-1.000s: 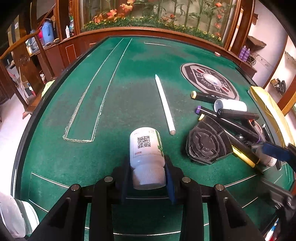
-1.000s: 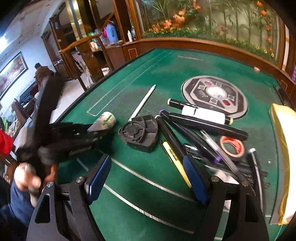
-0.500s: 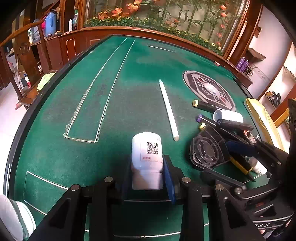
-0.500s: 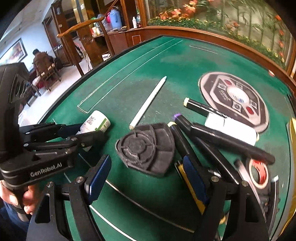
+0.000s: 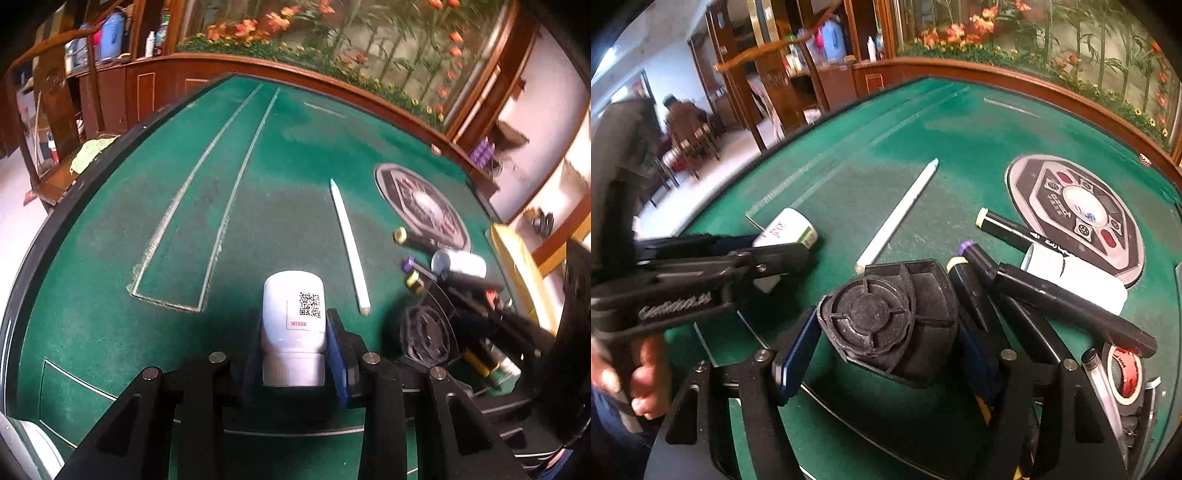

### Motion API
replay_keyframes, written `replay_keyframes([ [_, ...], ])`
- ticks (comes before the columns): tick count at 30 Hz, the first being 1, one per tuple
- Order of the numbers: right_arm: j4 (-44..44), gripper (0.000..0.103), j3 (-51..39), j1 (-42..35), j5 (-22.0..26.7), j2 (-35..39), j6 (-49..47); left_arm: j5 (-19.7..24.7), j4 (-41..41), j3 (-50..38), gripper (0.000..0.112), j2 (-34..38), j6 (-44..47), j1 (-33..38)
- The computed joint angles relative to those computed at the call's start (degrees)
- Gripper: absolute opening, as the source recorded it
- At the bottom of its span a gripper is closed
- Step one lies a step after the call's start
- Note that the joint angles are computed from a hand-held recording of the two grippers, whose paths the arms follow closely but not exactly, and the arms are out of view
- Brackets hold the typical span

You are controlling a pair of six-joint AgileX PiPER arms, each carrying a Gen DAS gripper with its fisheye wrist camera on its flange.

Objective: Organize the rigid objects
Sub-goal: 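Grasp the black round plastic part with the right gripper while the left holds the bottle, then carry the bottle and black part into the yellow-lined tray and open both grippers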

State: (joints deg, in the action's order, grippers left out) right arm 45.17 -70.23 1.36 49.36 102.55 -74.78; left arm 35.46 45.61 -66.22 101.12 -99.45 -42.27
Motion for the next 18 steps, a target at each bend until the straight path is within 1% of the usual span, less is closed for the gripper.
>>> replay_keyframes([
  [2,3.0,0.070,0.0,-1.3,1.2,0.4,-2.5,0.3,3.8,0.3,0.035,-0.4,-3.2,-0.9],
  [5,7.1,0.070,-1.1,-3.4,4.9,1.5,-5.0,0.7,4.2,-0.2,0.035,-0.1,-3.3,-0.9],
  [8,8.9,0.070,-1.9,-4.5,6.3,2.1,-6.4,1.6,5.9,0.5,0.035,-0.6,-6.2,-1.1],
  [11,9.6,0.070,-3.1,-5.3,7.1,2.8,-6.0,3.3,8.8,0.9,0.035,-1.0,-9.6,-1.9],
  [14,11.3,0.070,-3.0,-6.3,7.2,2.6,-6.9,4.8,9.6,0.6,0.035,-0.9,-10.5,-2.5],
  [16,13.2,0.070,-3.2,-7.5,8.5,2.4,-7.7,6.1,9.9,0.4,0.035,-0.8,-11.0,-2.9],
  [18,14.8,0.070,-2.9,-8.6,9.2,1.9,-8.9,8.7,9.6,-1.3,0.035,0.0,-10.3,-3.9],
])
